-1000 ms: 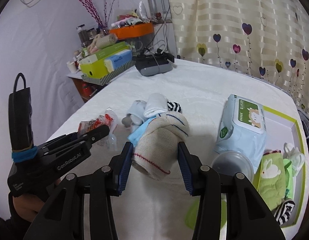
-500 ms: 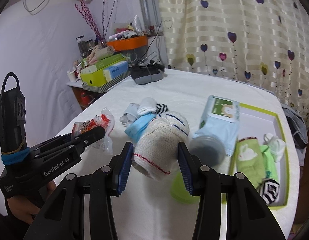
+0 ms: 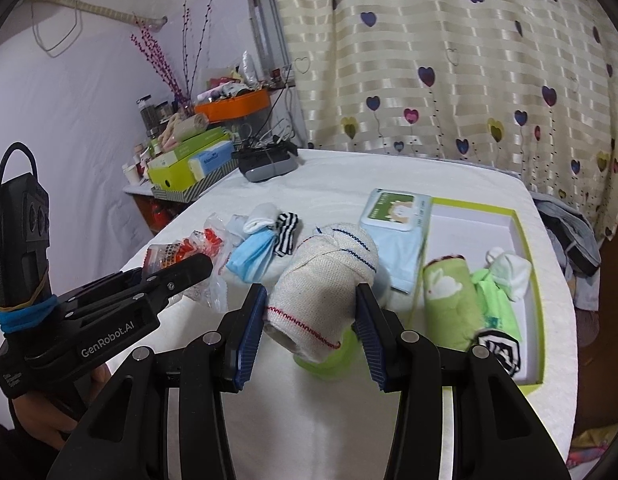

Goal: Organize soft objects
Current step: 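Carry the white sock and clear bag over the lime-green box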

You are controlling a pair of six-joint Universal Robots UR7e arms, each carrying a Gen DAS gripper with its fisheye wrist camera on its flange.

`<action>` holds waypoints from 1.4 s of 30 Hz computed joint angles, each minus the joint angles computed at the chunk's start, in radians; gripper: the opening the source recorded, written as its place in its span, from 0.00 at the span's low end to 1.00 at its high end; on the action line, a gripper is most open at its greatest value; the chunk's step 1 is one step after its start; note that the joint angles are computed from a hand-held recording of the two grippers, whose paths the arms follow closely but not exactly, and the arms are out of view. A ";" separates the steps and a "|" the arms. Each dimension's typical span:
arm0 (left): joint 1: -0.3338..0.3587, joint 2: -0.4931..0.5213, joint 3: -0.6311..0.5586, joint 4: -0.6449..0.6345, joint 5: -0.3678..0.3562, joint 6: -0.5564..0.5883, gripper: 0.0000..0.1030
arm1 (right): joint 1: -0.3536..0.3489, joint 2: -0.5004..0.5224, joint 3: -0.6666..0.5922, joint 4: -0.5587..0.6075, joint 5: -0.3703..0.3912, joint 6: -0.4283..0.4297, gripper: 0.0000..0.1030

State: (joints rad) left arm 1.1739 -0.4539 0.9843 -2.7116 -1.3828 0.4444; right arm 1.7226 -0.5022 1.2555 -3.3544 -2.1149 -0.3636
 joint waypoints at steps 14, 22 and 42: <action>-0.039 -0.012 0.069 -0.016 -0.004 0.025 0.24 | -0.021 -0.075 0.134 -0.106 0.004 0.024 0.45; -0.056 -0.009 0.084 -0.004 -0.020 0.035 0.24 | -0.032 -0.112 0.188 -0.152 -0.004 0.035 0.45; -0.099 0.018 0.079 0.044 -0.049 0.076 0.24 | -0.059 -0.184 0.280 -0.218 -0.039 0.056 0.45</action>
State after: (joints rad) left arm 1.0748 -0.4363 1.0631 -2.6677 -1.4313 0.5209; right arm 1.6633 -0.6866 1.5351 -3.5725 -2.1541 -0.3076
